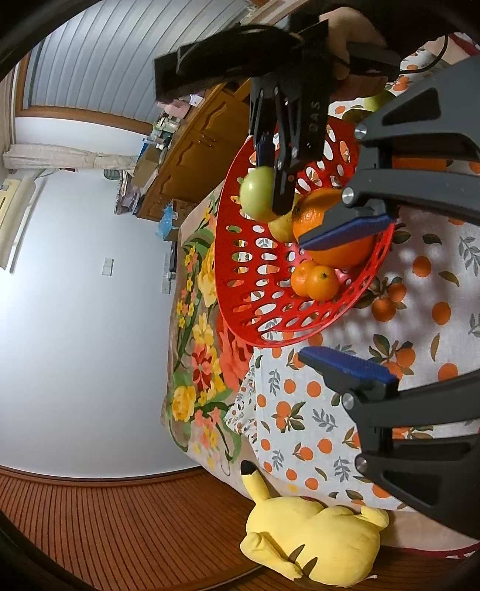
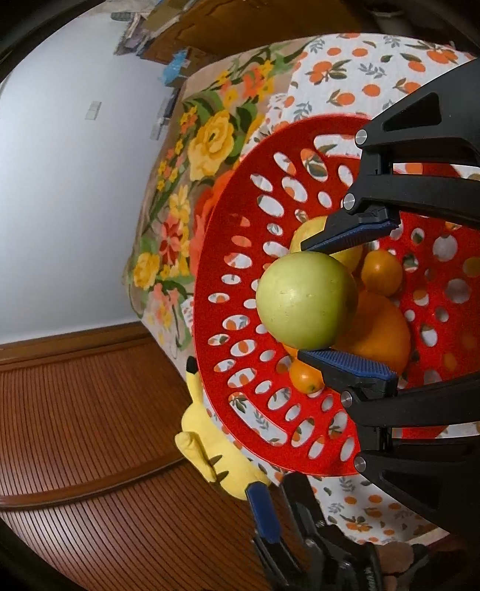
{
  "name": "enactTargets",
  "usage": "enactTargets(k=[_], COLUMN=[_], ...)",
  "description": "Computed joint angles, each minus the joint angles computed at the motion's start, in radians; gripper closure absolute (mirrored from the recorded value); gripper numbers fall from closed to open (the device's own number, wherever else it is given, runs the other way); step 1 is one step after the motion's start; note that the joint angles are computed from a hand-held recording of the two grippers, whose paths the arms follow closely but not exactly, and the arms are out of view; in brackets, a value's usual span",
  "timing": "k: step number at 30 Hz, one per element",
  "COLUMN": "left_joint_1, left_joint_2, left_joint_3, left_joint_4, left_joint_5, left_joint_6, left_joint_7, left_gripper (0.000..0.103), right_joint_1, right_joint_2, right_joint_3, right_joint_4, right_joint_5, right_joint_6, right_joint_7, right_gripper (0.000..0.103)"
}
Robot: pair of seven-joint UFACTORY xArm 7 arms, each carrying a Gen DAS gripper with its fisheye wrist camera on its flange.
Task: Organize fruits
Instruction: 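Open the right tool to drop the green fruit into the basket, then withdraw both tools, then move the right tool to a tangerine on the cloth and close on it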
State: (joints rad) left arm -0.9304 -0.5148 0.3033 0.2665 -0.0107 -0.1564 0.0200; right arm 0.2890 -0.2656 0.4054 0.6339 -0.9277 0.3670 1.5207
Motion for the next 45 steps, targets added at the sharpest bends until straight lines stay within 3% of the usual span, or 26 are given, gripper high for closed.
enactTargets(k=[8,13,20,24,36,45], left_joint_1=[0.026,0.038,0.046,0.031,0.023,0.004], left_joint_2=[-0.026,-0.063,-0.131,-0.160,-0.182,-0.190], left_joint_3=[-0.032,-0.072,-0.141,-0.171,-0.259,-0.292], left_joint_4=[-0.017,-0.039,-0.084,-0.111,-0.141,-0.191], left_joint_5=[0.004,0.004,0.004,0.014,0.052,0.071], left_joint_6=[0.003,0.009,0.011,-0.011,-0.015,-0.013], left_joint_7=[-0.003,-0.011,-0.042,-0.061,-0.166,-0.228], left_gripper=[0.049,0.049,0.047,0.036,0.035,0.035], right_joint_1=[-0.016,-0.020,0.012,0.036,0.157,0.291], right_joint_2=[-0.043,-0.137,-0.345,-0.435,-0.610,-0.605], right_joint_3=[0.004,0.050,0.138,0.180,0.280,0.350], right_joint_4=[-0.022,-0.071,-0.185,-0.228,-0.313,-0.350], right_joint_5=[-0.020,0.015,0.154,0.241,0.434,0.509], right_joint_6=[-0.029,-0.005,0.050,0.085,0.248,0.346], right_joint_7=[0.022,0.027,0.012,-0.013,-0.017,0.102], right_gripper=[0.051,0.051,0.050,0.049,0.045,0.045])
